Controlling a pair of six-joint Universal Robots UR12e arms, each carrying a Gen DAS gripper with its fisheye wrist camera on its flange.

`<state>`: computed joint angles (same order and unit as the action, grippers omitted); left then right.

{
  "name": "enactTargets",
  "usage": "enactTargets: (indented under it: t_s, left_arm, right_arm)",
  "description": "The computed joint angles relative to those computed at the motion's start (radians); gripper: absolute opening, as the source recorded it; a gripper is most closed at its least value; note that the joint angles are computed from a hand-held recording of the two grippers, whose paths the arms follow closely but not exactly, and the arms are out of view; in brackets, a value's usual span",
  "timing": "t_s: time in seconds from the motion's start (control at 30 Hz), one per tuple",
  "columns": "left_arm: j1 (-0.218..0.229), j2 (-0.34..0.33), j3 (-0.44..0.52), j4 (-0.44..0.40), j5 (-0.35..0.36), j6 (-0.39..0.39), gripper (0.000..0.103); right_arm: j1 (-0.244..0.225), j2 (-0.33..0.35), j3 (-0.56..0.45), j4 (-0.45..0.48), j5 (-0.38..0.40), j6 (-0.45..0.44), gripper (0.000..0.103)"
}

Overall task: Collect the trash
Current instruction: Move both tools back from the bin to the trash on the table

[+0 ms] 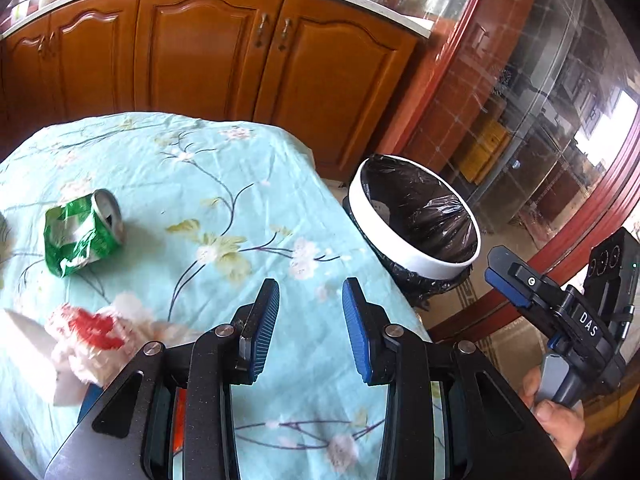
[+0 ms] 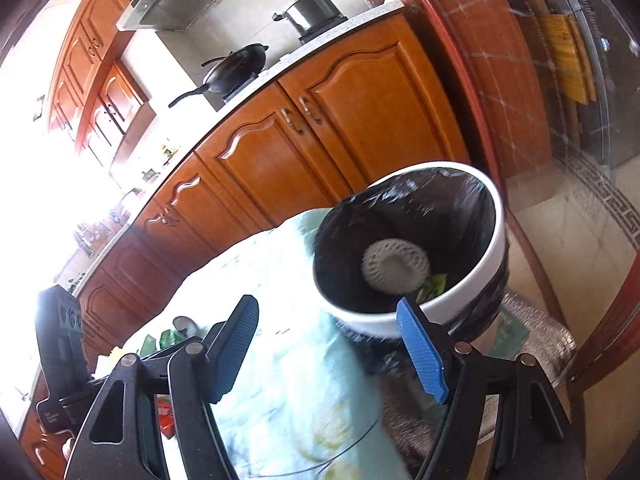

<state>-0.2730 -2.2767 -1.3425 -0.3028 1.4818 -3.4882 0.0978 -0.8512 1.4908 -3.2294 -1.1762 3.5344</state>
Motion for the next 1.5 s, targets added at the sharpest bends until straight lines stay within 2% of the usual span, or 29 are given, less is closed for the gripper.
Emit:
enactTargets:
  t_s: [0.37,0.77,0.93,1.07,1.17,1.5]
  left_arm:
    - [0.036,0.114,-0.208,0.136,0.049,-0.083,0.032]
    - [0.077,0.186,-0.351,0.176,0.114,-0.188,0.032]
    - [0.096,0.199,-0.38,0.178,0.121,-0.233,0.032]
    - [0.117,0.202,-0.392,0.179,0.092,-0.27,0.032]
    - [0.126,0.2,-0.391,0.181,0.078,-0.285,0.041]
    - [0.146,0.181,-0.354,0.149,0.053,-0.302,0.047]
  right_arm:
    - [0.039,-0.006,0.024,0.006,0.047,-0.021,0.078]
    - [0.08,-0.002,0.02,0.069,0.111,-0.099,0.079]
    - [0.098,0.0,0.01,0.1,0.13,-0.137,0.079]
    - [0.111,0.004,-0.005,0.13,0.147,-0.167,0.079]
    - [0.122,0.009,-0.021,0.158,0.156,-0.194,0.078]
    - [0.165,0.047,-0.124,0.301,0.176,-0.34,0.078]
